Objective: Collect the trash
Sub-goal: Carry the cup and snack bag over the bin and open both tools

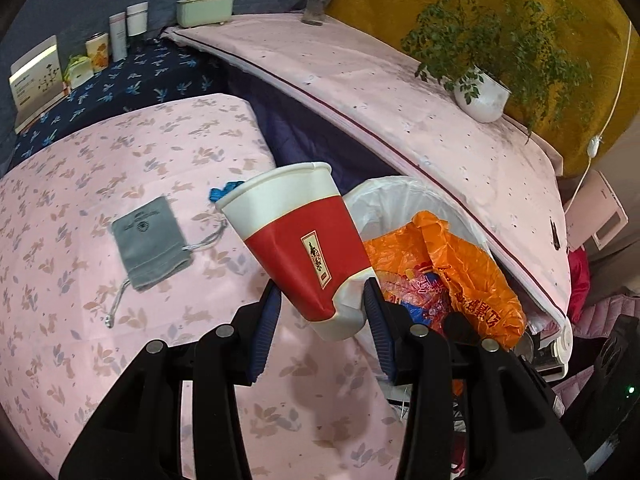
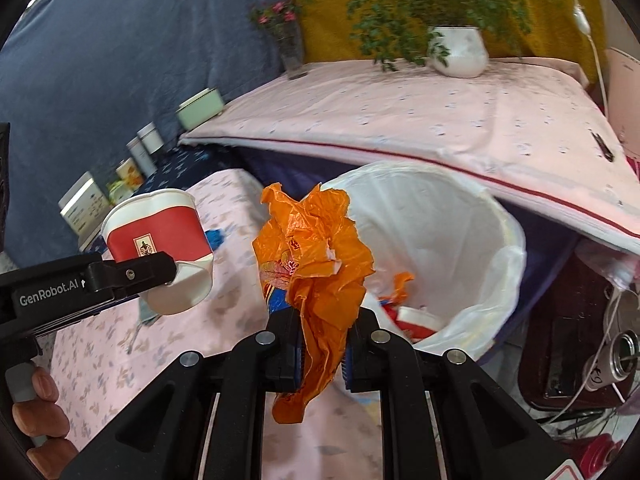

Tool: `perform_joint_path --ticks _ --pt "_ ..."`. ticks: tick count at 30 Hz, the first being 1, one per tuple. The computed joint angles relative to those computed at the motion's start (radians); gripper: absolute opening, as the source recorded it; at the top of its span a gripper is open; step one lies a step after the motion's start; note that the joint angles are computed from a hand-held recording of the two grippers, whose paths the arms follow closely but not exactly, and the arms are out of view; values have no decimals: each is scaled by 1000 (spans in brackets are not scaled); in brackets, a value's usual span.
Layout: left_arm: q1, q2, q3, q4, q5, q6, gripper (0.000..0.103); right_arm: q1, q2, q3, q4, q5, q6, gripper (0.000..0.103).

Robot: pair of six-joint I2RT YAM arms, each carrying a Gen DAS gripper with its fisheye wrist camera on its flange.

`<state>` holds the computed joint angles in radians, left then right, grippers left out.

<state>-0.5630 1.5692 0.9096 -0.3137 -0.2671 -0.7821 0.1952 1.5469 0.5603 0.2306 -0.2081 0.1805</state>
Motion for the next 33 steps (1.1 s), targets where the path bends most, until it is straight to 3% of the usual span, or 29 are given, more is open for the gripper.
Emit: perform_joint_path --ticks 12,15,16,18,22,33 --pt "-43 248 222 24 83 86 42 -172 95 63 20 -46 -25 14" --pt "-50 276 253 13 66 91 43 -184 115 79 20 -48 -25 14" --pt "-53 284 260 8 54 93 44 -185 121 84 20 -49 -25 15" --pt "-56 293 269 -5 32 90 60 -180 135 98 19 -48 -24 18" --pt "-57 286 255 -12 -5 75 69 -154 150 109 23 -33 -11 19" --pt "-10 208 147 0 -7 22 72 -86 113 86 49 11 26 43"
